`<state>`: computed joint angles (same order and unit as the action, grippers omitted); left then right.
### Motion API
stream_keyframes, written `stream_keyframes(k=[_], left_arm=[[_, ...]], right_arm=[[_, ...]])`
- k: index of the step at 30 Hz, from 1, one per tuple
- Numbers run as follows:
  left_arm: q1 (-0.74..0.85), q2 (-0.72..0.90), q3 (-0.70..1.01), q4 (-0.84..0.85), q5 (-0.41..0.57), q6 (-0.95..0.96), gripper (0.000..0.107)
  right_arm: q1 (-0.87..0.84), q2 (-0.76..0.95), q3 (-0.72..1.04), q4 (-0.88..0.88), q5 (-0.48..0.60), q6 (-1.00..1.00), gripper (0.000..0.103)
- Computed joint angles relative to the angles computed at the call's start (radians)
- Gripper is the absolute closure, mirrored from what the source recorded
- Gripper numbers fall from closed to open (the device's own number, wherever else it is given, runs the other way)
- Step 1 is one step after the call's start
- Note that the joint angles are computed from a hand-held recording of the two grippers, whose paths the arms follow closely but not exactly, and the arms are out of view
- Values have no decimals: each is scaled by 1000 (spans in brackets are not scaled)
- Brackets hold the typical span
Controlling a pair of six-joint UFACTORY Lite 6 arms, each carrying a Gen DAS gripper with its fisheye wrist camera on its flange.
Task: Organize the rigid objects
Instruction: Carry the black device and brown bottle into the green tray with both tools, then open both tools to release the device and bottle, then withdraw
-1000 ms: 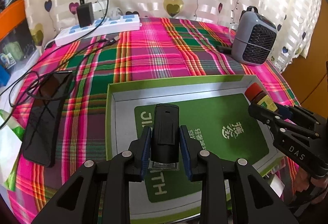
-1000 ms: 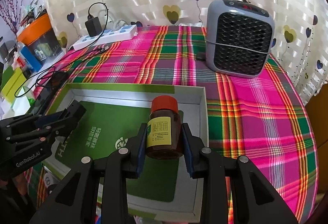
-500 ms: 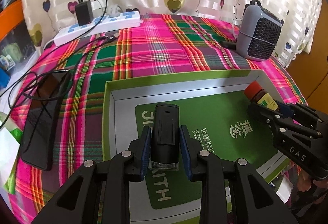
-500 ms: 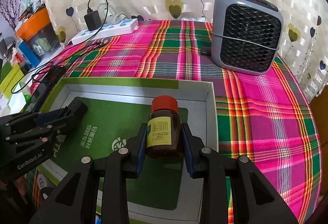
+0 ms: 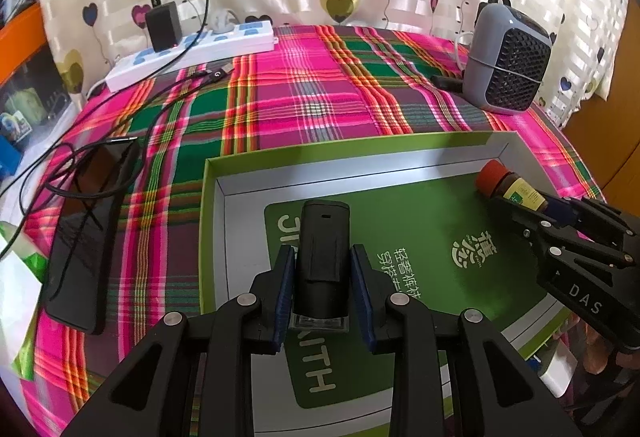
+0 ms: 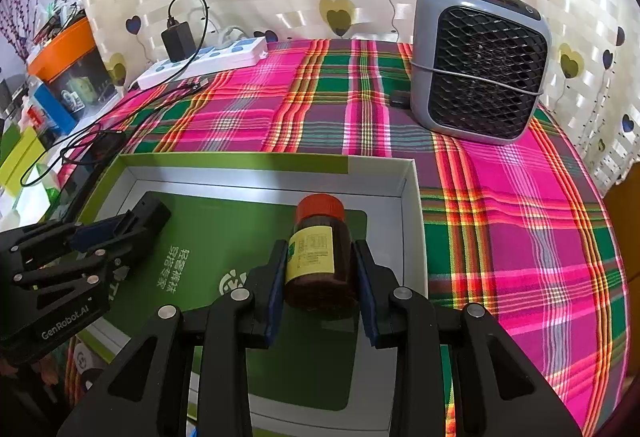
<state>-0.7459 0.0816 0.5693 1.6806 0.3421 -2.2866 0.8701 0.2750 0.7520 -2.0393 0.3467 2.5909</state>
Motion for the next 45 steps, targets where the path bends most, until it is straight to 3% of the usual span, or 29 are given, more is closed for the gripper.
stream_keyframes(k=[6,12,15,20,34,45], left_arm=[[6,-22,-14,23,-10,-24,68],[1,-74,-51,-5,-9,-19,67],[-26,-111,-70,-69,23,24,66],[-77,-193,-107,-165,63,84,66],[-319,-438,-200,-464,270,227,66],[-642,-604,-269,-638,531,168,66]], right_arm=[[-3,-8,-10,-51,-1,59,63],[14,-26,-31,-48,20,80,61],[23,-58,-59,-82,36,127,53],[57,-98,-85,-41,62,102,51],[167,-273,-205,99,134,73,51],[349,-414,-285,324,242,-22,51]])
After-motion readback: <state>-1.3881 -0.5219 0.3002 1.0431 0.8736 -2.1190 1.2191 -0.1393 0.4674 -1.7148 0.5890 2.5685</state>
